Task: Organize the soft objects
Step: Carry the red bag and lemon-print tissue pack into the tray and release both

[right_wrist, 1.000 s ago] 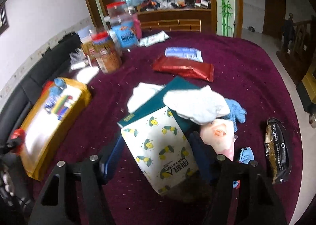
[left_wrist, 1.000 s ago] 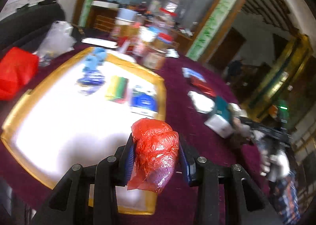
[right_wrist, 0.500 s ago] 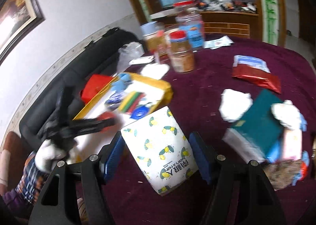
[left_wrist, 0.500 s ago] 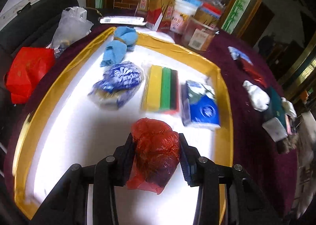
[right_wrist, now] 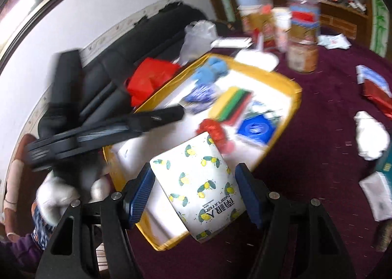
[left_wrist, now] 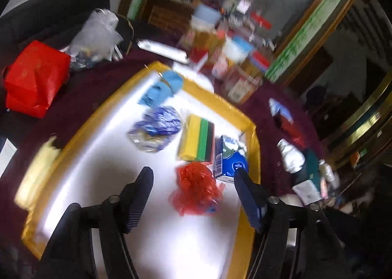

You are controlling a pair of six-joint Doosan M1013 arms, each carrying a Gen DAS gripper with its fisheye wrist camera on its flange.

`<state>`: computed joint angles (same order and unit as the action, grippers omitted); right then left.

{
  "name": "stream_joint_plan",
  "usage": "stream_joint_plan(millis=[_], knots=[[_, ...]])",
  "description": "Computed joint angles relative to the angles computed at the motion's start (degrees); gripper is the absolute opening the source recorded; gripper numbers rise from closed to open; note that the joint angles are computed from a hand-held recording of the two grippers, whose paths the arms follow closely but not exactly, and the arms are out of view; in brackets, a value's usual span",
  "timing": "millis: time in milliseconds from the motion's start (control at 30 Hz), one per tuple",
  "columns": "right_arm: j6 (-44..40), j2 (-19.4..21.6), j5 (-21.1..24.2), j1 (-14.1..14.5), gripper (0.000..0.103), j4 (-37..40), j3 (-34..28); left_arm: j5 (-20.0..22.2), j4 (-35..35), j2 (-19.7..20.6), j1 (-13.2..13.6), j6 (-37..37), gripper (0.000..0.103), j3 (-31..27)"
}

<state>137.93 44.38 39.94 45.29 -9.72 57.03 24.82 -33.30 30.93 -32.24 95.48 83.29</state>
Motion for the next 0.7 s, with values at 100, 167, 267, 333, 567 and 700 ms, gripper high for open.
stream_joint_plan(millis=[100,167,267,333,567,700], knots=[[-5.9,2.8,1.4,-0.4,0.067,7.5,-3.8,-3.3,-7.5,-2.5,1.2,6.6,0.072,4.0],[-8.8,4.4,3.0,-0.5,0.067,10.6,-5.9,-5.7,-10.1,-4.1,1.9,8.8,0.072,6.5],[-10.7,6.8,8.5,-0.5,0.067,11.7,-10.0,-8.7,-11.0,-5.4,2.3,9.3,0.074,8.8],[-10.3,8.9,14.8,-0.4,0.067,10.1,-14.0,-10.1,-12.6,-6.1,2.7,10.4,0.075,10.1],[-5.3,15.0,30.1,-0.3,0.067,-1.1,-25.4,-9.6,-21.9,-6.4,2.8,20.1,0.075,11.3],[-4.5,16.9,33.0,-0.2,0.068,-5.1,-28.4,-9.1,-24.1,-6.5,2.7,23.2,0.075,11.6]])
